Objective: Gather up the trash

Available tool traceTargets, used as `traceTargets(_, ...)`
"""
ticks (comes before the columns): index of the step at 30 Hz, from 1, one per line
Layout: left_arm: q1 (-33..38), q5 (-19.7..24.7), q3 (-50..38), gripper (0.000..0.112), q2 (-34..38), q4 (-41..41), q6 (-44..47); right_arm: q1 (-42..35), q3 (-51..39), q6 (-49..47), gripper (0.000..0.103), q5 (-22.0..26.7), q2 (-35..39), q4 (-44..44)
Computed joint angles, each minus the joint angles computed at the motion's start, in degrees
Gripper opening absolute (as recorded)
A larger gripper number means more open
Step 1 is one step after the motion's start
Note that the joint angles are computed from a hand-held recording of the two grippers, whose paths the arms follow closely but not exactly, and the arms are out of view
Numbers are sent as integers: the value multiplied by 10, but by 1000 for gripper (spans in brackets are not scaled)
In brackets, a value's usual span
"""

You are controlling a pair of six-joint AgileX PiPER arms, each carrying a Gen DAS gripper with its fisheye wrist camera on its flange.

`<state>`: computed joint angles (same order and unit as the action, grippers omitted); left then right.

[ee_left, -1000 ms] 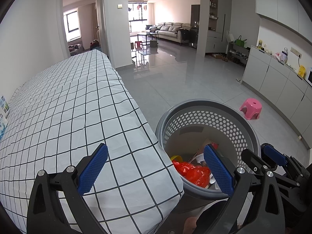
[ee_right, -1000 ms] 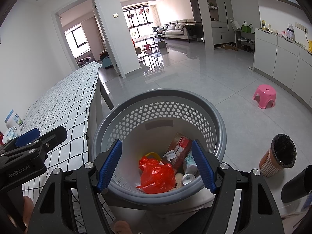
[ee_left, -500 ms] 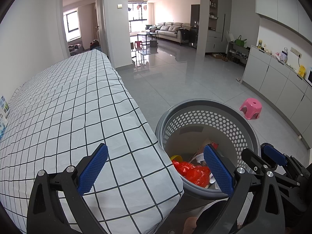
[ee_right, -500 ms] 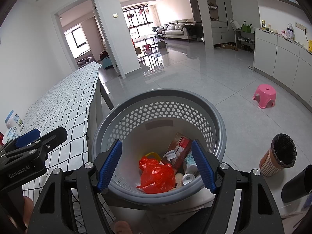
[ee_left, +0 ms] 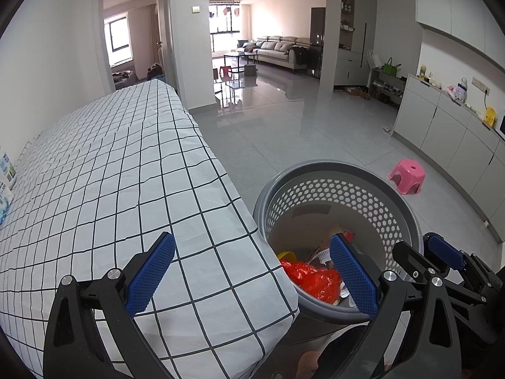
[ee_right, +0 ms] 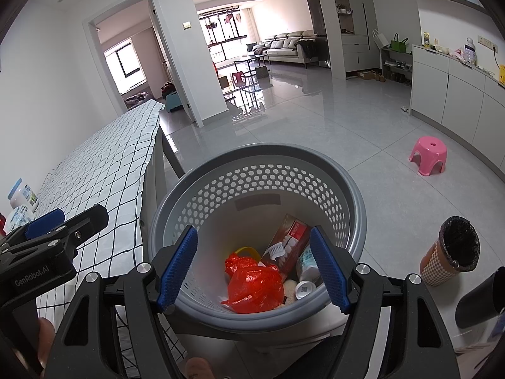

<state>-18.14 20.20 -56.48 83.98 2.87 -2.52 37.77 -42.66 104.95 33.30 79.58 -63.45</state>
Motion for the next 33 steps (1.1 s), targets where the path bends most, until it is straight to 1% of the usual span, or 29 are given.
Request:
traceTargets(13, -3, 6, -4, 97, 2, 10, -11, -1, 1, -1, 71, -1, -1, 0)
traceTargets(27, -2, 7, -5, 97, 4, 4, -2, -2, 1, -1, 71, -1, -2, 1)
traceTargets(33, -7, 3, -3, 97, 3, 20, -13, 0, 0, 1, 71, 0, 0, 0)
